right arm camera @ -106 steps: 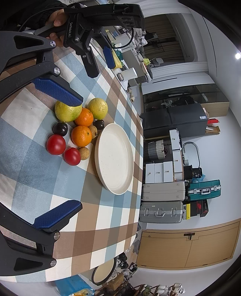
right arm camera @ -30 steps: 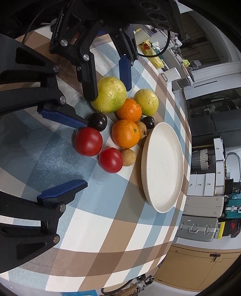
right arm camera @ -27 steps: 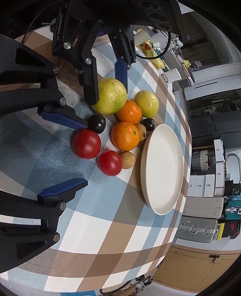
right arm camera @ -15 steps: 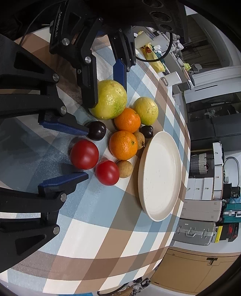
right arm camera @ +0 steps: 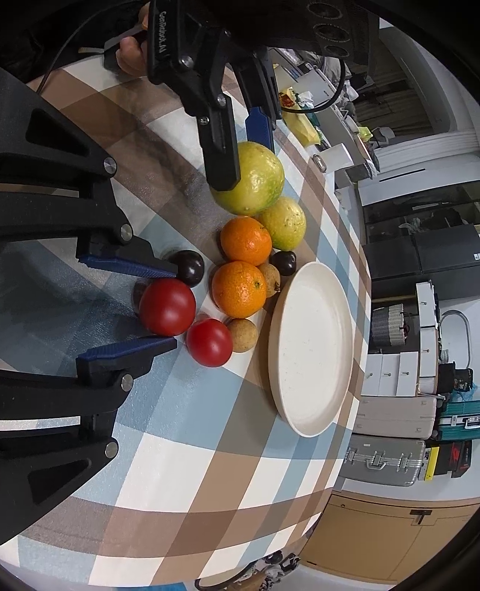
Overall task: Organize fruits
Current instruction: 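Carry the guava onto the white plate with the left gripper while the right gripper drops the tomato there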
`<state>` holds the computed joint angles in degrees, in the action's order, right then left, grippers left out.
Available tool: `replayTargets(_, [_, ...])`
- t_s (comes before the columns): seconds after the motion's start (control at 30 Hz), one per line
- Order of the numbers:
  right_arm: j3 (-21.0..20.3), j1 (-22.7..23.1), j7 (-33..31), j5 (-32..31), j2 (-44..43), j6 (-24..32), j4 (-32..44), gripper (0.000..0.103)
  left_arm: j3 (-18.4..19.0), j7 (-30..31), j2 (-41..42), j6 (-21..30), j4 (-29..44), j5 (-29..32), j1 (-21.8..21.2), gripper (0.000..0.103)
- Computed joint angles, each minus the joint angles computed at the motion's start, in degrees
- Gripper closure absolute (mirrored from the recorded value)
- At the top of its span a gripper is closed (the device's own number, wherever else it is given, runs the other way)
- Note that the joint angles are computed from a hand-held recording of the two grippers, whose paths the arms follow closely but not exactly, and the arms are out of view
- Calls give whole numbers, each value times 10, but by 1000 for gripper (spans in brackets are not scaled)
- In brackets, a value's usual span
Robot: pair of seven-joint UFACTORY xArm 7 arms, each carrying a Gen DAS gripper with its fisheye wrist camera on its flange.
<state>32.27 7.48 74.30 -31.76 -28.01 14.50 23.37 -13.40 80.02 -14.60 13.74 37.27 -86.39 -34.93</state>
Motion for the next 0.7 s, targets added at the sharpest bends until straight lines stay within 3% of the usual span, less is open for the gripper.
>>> replayTargets(0.43, [46, -57, 42, -1, -90, -17, -10, 71, -11, 46, 10, -37, 38, -58, 20, 55])
replayTargets(0.7, [60, -96, 35, 14, -95, -30, -2, 71, -24, 64, 44, -63, 80, -82, 34, 55])
